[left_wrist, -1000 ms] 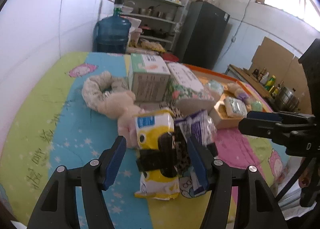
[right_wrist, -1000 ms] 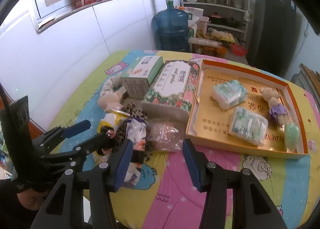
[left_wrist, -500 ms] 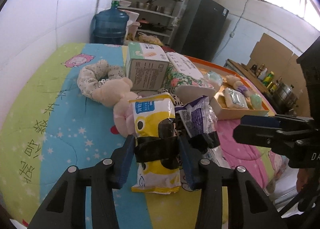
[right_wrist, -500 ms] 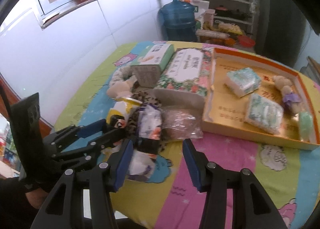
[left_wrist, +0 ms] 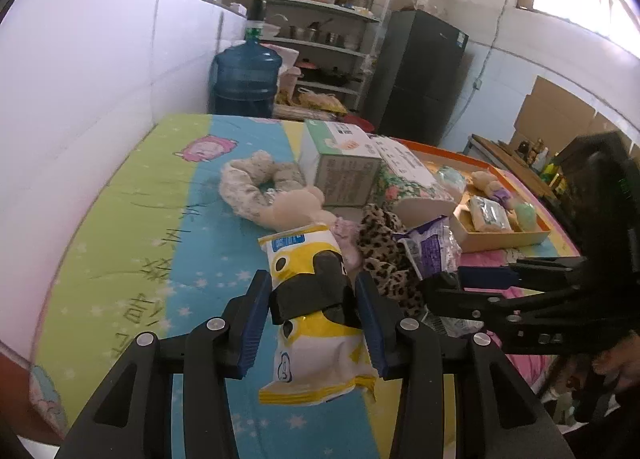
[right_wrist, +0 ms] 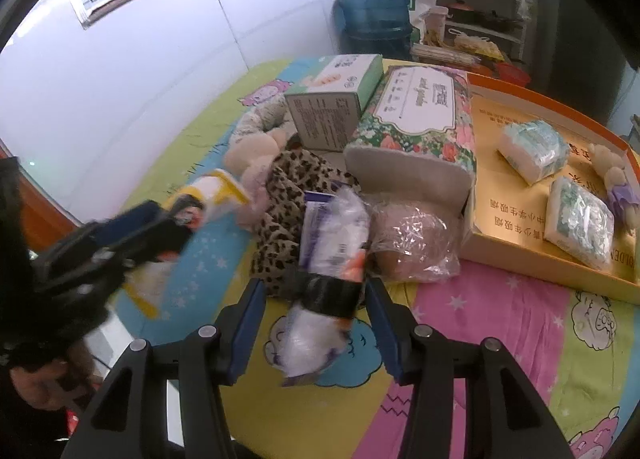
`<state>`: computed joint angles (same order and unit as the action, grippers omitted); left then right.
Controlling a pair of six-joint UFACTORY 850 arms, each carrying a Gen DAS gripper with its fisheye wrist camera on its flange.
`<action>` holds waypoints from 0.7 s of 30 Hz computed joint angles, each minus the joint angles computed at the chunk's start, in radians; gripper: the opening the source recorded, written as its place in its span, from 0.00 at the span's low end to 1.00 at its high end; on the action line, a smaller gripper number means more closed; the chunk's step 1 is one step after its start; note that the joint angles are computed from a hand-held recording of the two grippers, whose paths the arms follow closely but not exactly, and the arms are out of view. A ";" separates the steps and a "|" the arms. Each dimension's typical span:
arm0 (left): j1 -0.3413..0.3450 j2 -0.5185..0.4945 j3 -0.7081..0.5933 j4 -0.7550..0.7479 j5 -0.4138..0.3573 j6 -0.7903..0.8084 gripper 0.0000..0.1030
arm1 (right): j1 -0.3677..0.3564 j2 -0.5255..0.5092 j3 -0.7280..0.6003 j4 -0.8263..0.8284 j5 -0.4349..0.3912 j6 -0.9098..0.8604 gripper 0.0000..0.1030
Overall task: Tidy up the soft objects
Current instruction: 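Grasp the yellow snack packet with the left gripper while the right gripper grasps the white packet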
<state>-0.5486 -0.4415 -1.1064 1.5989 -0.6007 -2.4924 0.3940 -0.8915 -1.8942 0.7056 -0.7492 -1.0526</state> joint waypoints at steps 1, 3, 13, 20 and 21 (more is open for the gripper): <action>-0.002 0.006 0.006 -0.004 -0.007 -0.001 0.43 | 0.004 -0.001 0.000 -0.019 0.012 0.015 0.50; -0.008 0.014 0.014 0.000 -0.022 -0.010 0.41 | 0.011 -0.017 -0.020 -0.068 0.014 0.068 0.50; 0.013 -0.013 -0.007 -0.046 0.040 0.048 0.32 | 0.010 -0.013 -0.010 -0.078 0.011 0.056 0.36; 0.021 -0.019 -0.013 -0.158 0.036 0.143 0.59 | 0.007 -0.020 -0.019 -0.077 -0.004 0.064 0.36; 0.020 -0.022 -0.016 -0.180 0.037 0.165 0.59 | 0.006 -0.021 -0.019 -0.077 -0.006 0.065 0.36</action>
